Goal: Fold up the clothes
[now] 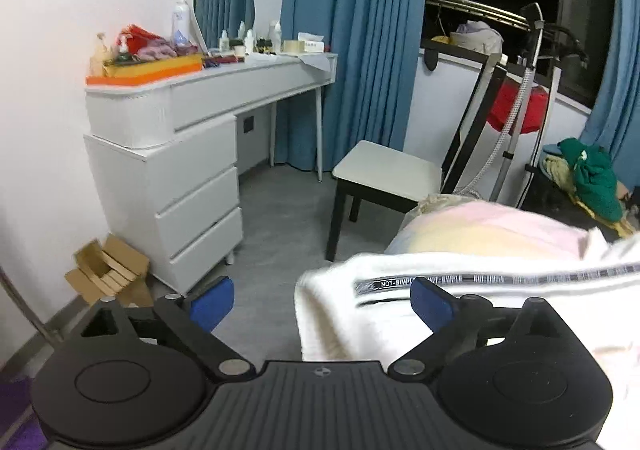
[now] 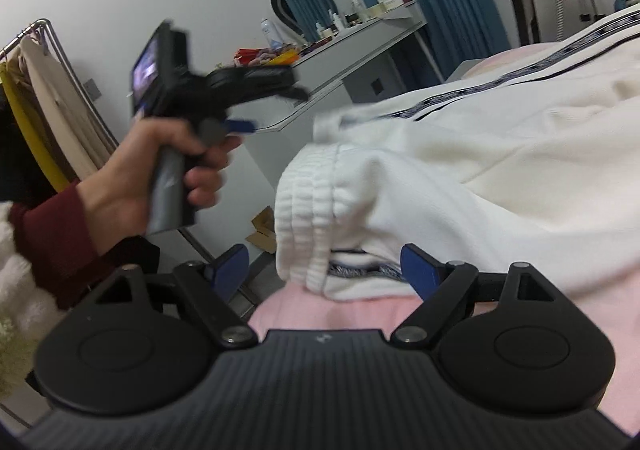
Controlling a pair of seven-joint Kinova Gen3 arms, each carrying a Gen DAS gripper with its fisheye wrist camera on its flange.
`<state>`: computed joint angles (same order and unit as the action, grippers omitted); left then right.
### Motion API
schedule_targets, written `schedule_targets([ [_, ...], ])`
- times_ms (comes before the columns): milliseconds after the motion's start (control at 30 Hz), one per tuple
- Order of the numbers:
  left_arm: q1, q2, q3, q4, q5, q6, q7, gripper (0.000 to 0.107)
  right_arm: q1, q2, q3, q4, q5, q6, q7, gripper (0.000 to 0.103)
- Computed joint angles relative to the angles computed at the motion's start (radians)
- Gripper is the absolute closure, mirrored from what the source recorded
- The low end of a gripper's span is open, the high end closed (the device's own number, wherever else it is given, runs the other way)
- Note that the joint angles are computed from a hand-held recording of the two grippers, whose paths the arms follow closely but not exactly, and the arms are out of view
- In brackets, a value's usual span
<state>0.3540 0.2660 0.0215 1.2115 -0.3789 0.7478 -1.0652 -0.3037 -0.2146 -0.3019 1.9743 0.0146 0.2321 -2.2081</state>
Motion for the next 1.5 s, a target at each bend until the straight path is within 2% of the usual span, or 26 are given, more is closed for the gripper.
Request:
schedule_targets([
  [67,-0.007,-0.076,0.048,0.083,-0.048,-0.024,0.049,0.011,0.043,-0.055,-0.033,0.005,0.028,0.050,-0.028,0.018],
  [133,-0.037,-0.150,0.141,0.172,-0.109,-0.065,0.130,0.011,0.063,-0.128,-0.036,0.024,0.039,0.101,-0.032,0.018],
  [200,-0.009,-0.216,0.178,0.252,-0.167,-0.115,0.211,0.011,0.104,-0.196,-0.041,0.037,0.057,0.159,-0.031,0.018],
  [333,0.171,-0.269,0.176,0.323,-0.293,-0.124,0.374,0.011,0.187,-0.337,-0.048,0.056,0.082,0.282,-0.021,0.018],
  [400,0.263,-0.276,0.175,0.343,-0.335,-0.124,0.455,0.011,0.212,-0.390,-0.028,0.051,0.088,0.339,0.001,0.018],
  [533,0.449,-0.245,0.173,0.343,-0.447,-0.092,0.618,0.011,0.263,-0.486,0.011,0.045,0.101,0.424,0.069,0.018],
  [600,0.541,-0.213,0.165,0.337,-0.518,-0.074,0.699,0.011,0.281,-0.535,0.033,0.055,0.116,0.446,0.101,0.018],
  [700,0.680,-0.169,0.113,0.344,-0.595,-0.056,0.821,0.011,0.321,-0.605,0.072,0.089,0.122,0.460,0.146,0.018],
  [767,0.766,-0.146,0.079,0.359,-0.651,-0.036,0.903,0.011,0.359,-0.648,0.090,0.133,0.123,0.436,0.161,0.018],
  [800,0.786,-0.136,0.085,0.370,-0.691,-0.023,0.943,0.011,0.380,-0.671,0.097,0.163,0.122,0.412,0.164,0.018],
  [900,0.744,-0.127,0.186,0.411,-0.791,0.016,1.030,0.011,0.427,-0.708,0.123,0.223,0.092,0.398,0.160,0.018],
  [967,0.701,-0.133,0.222,0.429,-0.795,0.010,1.051,0.011,0.466,-0.714,0.124,0.239,0.076,0.405,0.150,0.019],
  [1033,0.692,-0.141,0.208,0.445,-0.784,-0.009,1.065,0.011,0.501,-0.704,0.105,0.223,0.077,0.439,0.152,0.018],
  [1133,0.683,-0.139,0.180,0.442,-0.753,-0.014,1.052,0.011,0.505,-0.719,0.106,0.236,0.078,0.415,0.162,0.019],
  [1233,0.624,-0.133,0.184,0.411,-0.677,-0.039,0.973,0.012,0.533,-0.718,0.095,0.234,0.074,0.422,0.158,0.018],
  [1500,0.649,-0.101,0.153,0.375,-0.630,-0.023,0.861,0.014,0.551,-0.726,0.106,0.218,0.059,0.472,0.138,0.019],
])
